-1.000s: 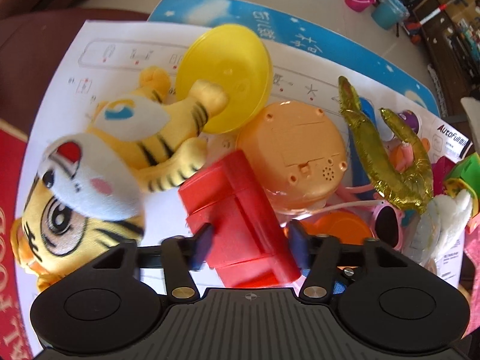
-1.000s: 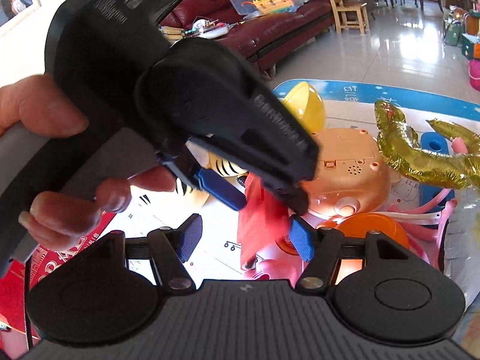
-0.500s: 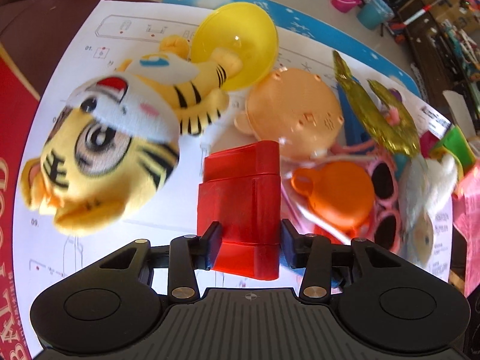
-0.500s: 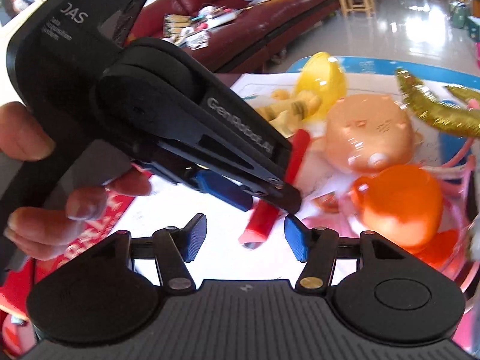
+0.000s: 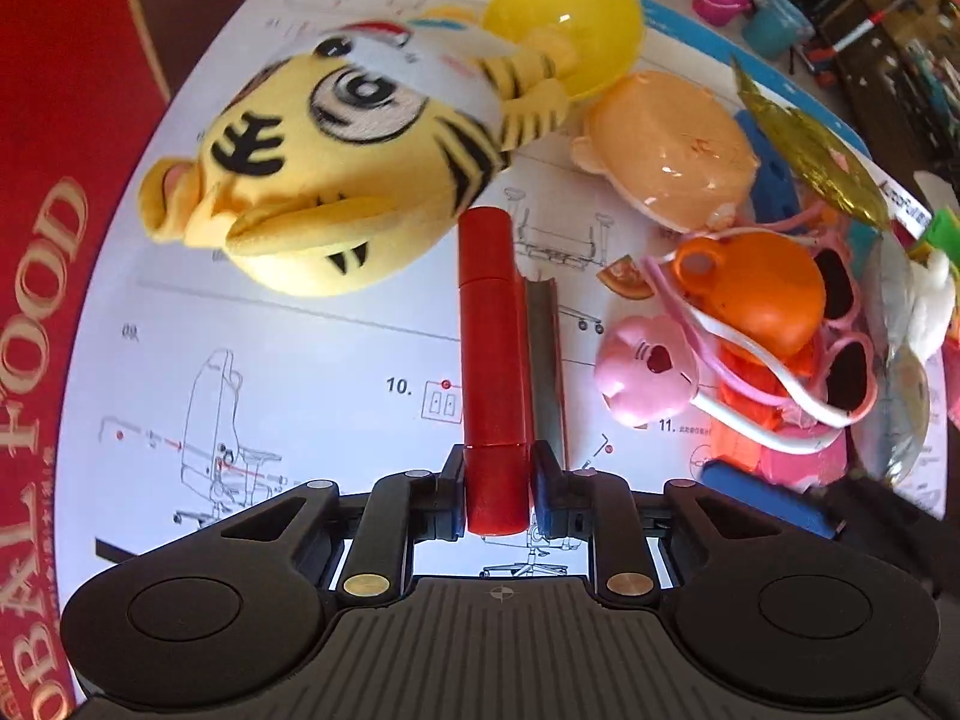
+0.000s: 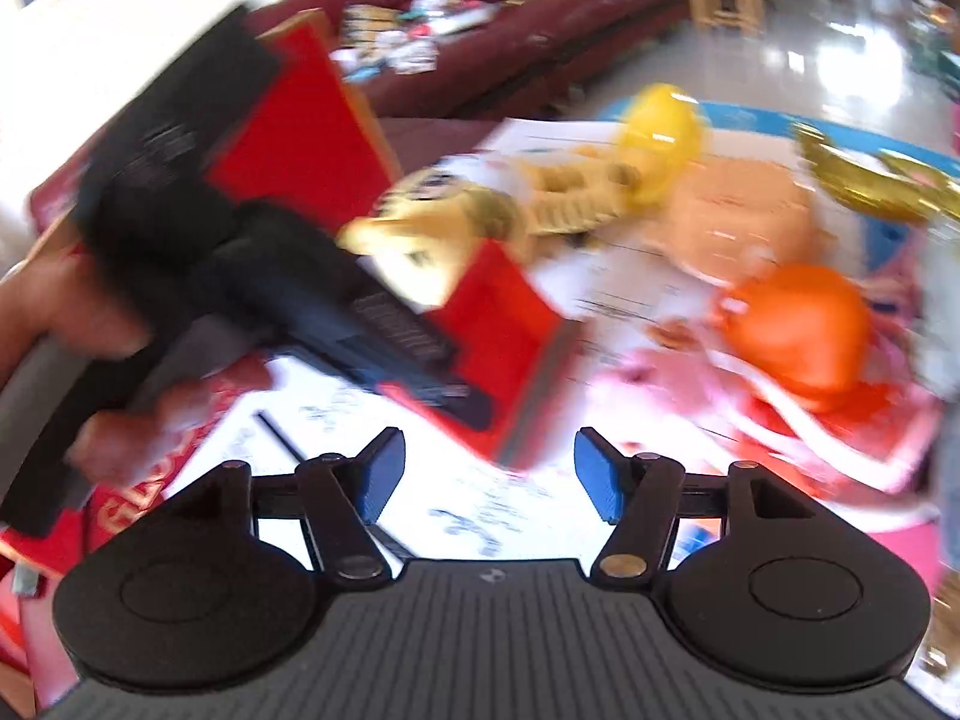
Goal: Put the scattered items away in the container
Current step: 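Close the right tool on the red tube while the left tool holds it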
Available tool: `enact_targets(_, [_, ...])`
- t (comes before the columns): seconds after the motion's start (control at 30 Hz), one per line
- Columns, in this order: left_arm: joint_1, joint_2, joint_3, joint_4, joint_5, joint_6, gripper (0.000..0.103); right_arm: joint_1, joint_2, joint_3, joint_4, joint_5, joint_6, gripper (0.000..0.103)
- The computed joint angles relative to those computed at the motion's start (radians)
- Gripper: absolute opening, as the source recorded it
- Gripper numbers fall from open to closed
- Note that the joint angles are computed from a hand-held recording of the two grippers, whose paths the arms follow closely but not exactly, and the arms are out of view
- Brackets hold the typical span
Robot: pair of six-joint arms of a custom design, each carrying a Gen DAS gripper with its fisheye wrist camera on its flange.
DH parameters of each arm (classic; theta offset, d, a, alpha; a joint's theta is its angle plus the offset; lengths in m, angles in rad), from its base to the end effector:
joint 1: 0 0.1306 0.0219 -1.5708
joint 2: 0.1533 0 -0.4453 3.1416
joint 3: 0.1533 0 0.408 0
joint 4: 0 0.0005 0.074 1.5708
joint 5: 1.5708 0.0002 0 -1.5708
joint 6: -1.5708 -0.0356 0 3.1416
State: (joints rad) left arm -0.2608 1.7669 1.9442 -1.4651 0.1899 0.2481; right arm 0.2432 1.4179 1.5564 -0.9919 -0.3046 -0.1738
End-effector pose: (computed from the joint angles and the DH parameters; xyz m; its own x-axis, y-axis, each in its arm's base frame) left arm 0.5838 -0.1633 0.5163 -0.9740 0.0104 -0.2262 0.0670 0.9674 -0.2443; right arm 0.4799 0.1296 0.5507 -0.7931 -0.0268 -0.6084 -0.2883 0.8966 0.3363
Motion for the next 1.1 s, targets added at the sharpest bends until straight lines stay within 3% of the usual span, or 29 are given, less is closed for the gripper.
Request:
enact_targets(0.17, [-0.049, -0.061, -0.073, 0.110, -0.117, -0.114, 0.019, -0.047, -0.031, -0.012, -0.013, 0.050, -0.123, 0.072])
enact_targets(0.3, [-0.080, -0.108, -0.138, 0.166, -0.141, -0.215, 0.018, -0.080, -0.027, 0.008, -0.023, 0.040, -0.222, 0.077])
enact_targets(0.47, [-0.100, -0.131, -0.169, 0.178, -0.149, -0.247, 0.017, -0.073, 0.012, 0.059, -0.070, -0.015, -0.243, 0.081])
enact_targets(0.7, [-0.105, -0.152, -0.196, 0.191, -0.144, -0.245, 0.017, -0.076, 0.025, 0.077, -0.112, -0.073, -0.326, 0.067])
enact_targets(0.93, [-0.103, -0.151, -0.195, 0.198, -0.150, -0.250, 0.017, -0.039, 0.114, 0.213, -0.142, -0.016, -0.295, 0.065])
enact_targets(1.1, [-0.101, -0.151, -0.194, 0.193, -0.146, -0.251, 0.017, -0.010, 0.209, 0.330, -0.237, 0.006, -0.272, 0.065])
